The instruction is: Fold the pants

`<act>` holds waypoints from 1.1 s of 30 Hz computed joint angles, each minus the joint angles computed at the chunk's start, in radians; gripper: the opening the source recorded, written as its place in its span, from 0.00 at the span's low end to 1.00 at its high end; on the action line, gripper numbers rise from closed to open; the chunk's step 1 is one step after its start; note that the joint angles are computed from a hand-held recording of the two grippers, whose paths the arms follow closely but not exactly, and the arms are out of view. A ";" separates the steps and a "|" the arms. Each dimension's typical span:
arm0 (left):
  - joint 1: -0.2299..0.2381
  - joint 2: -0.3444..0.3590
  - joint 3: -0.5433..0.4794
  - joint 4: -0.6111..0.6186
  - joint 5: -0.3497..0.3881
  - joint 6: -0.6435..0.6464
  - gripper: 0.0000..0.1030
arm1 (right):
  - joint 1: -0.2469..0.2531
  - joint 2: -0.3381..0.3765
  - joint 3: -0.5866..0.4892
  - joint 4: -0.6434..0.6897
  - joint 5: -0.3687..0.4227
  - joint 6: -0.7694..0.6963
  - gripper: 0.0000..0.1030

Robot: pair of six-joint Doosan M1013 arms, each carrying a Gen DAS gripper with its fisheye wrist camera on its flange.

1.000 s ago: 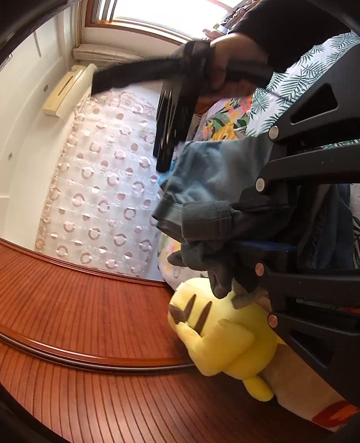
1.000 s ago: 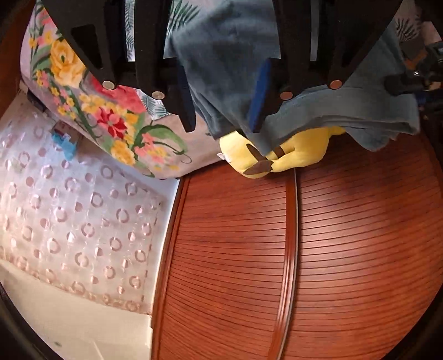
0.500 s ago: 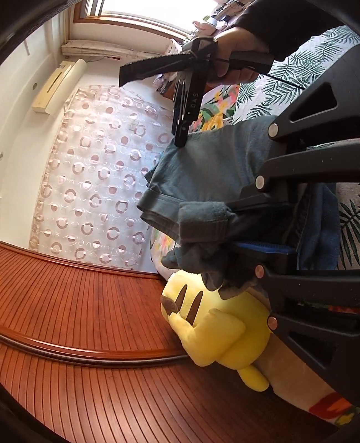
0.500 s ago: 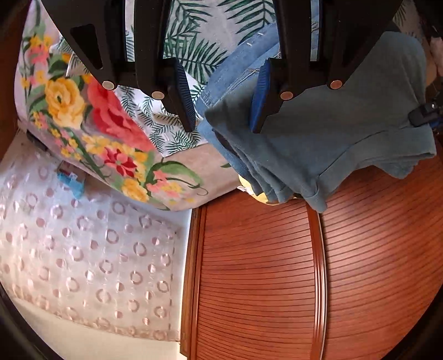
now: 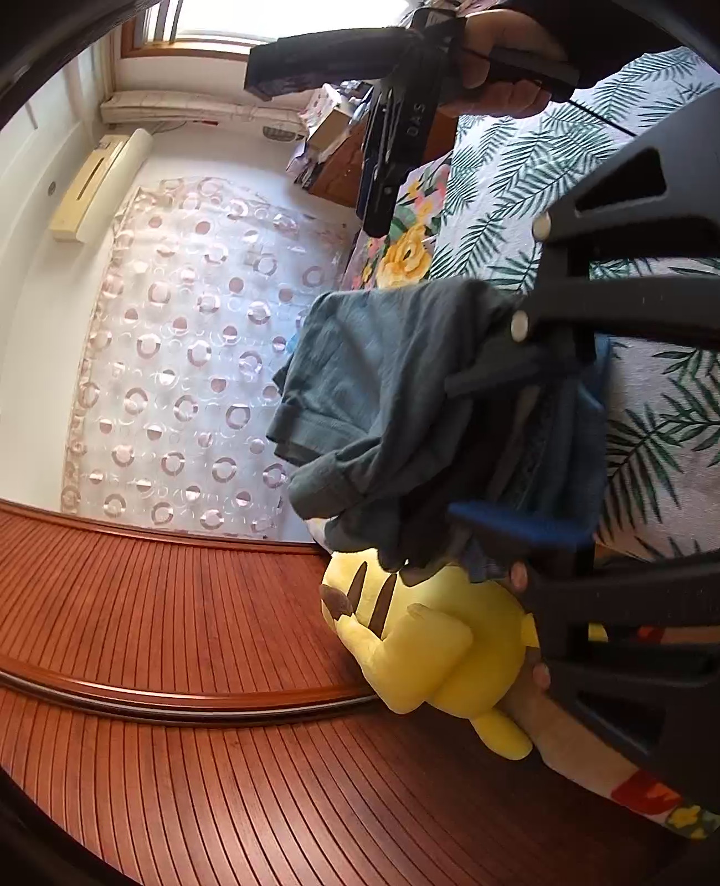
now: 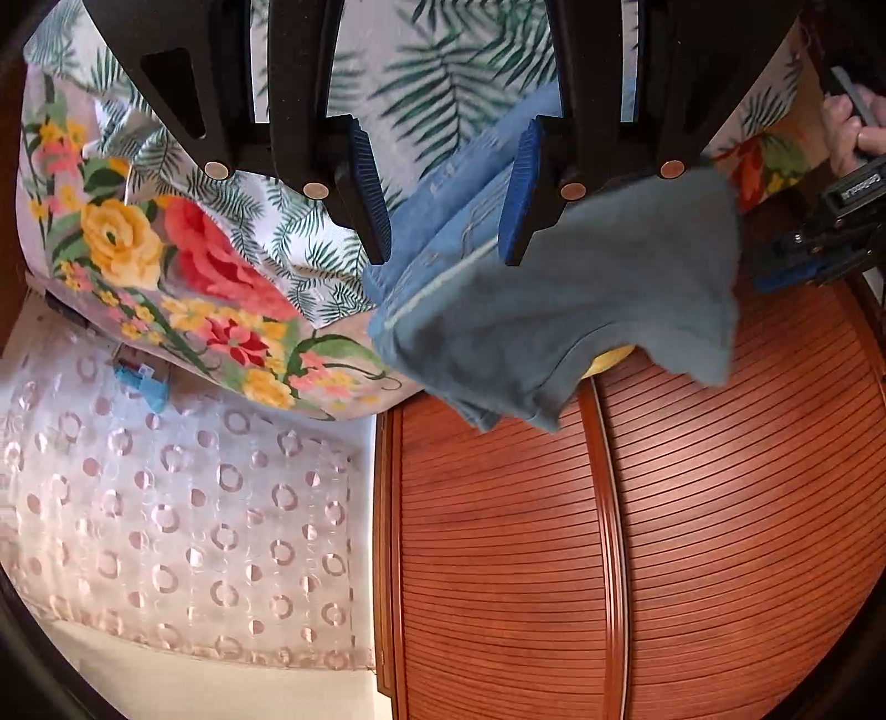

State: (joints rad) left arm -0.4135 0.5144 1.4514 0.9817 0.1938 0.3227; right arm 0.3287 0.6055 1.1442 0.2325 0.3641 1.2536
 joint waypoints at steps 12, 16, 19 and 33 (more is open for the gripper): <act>-0.018 -0.023 0.027 -0.092 -0.025 0.161 0.84 | 0.023 -0.107 0.180 -0.144 -0.102 0.193 0.41; -0.030 -0.028 0.031 -0.059 -0.015 0.152 0.84 | 0.031 -0.133 0.224 -0.191 -0.133 0.250 0.41; -0.034 -0.030 0.033 -0.130 -0.024 0.233 0.84 | 0.035 -0.150 0.250 -0.233 -0.150 0.301 0.41; -0.074 -0.037 0.035 -0.743 -0.055 0.882 0.84 | 0.076 -0.254 0.413 -1.018 -0.171 1.146 0.41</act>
State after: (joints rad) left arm -0.4876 0.4777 1.4863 0.2387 0.1387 1.2046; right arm 0.4049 0.3519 1.5571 -0.7858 0.1929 2.3997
